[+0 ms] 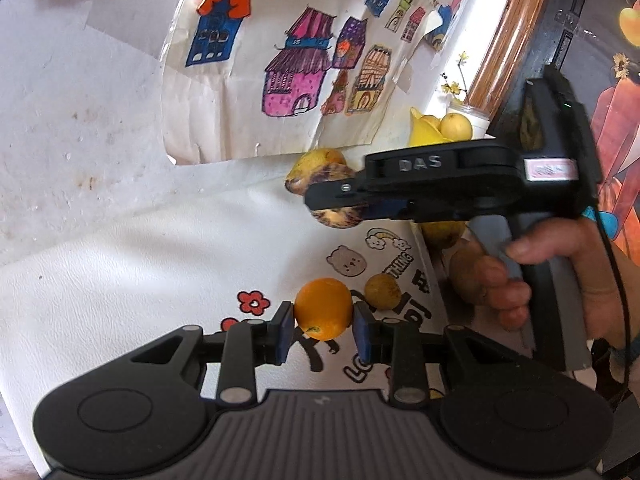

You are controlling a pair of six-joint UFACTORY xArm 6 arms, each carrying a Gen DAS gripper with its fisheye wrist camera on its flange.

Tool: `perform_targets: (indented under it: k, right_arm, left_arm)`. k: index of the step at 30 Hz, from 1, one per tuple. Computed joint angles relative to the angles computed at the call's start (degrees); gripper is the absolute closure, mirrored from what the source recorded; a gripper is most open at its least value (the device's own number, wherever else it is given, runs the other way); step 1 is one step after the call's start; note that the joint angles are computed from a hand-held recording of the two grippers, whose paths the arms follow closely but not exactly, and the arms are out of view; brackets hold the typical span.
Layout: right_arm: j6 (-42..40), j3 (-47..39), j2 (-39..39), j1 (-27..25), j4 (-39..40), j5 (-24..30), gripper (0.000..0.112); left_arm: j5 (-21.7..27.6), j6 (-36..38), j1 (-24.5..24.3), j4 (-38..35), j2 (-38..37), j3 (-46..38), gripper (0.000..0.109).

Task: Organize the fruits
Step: 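Carry the orange with the left gripper while the right gripper carries the melon over the tray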

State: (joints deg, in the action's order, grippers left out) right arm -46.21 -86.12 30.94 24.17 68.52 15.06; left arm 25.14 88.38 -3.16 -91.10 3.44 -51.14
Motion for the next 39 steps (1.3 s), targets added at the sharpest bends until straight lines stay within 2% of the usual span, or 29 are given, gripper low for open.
perform_targets:
  k: [7,13,20,23,30,31,34,37,39]
  right_arm:
    - [-8.40,11.99,-11.51,0.96,9.07,-6.75,0.065]
    - [-23.28,23.25,-22.82,0.87,24.47,-11.12,0.065]
    - [-32.70,35.68,-33.49,-1.10,33.89,-13.40,0.065]
    - [-39.64,38.54,-35.45,-2.39,40.75,-13.86,0.065]
    - [-71.88,38.18,-34.68,-5.75,68.19,-15.73,0.065]
    - [-74.14,38.27,-34.55,-6.05,69.54,-15.38,0.065]
    - [-74.15,38.94,-34.25,-6.31,68.37,-13.60,0.065]
    - [-81.60,37.75,-33.25,-6.51,73.62,-13.79,0.065]
    - [-80.78,37.69,-32.83,-6.35,72.27,-13.54,0.065]
  left_arm:
    - [1.30,-1.12,-1.64,0.40,-2.45,1.41,0.074]
    - [1.40,-0.14,-5.00,-0.16,-4.45,2.89,0.074]
    - [0.24,-2.50,-10.12,1.61,-4.25,3.14,0.074]
    - [-0.56,-2.62,-12.25,1.34,-3.18,2.49,0.074]
    - [-1.74,-4.45,-15.51,2.19,0.99,-1.38,0.074]
    - [-1.85,-5.06,-15.72,2.79,1.58,-1.91,0.074]
    - [-2.53,-6.14,-16.42,3.88,2.80,-2.98,0.074]
    - [-3.07,-6.55,-16.84,4.33,3.60,-3.51,0.074]
    - [-3.53,-6.48,-17.03,4.29,3.98,-3.74,0.074]
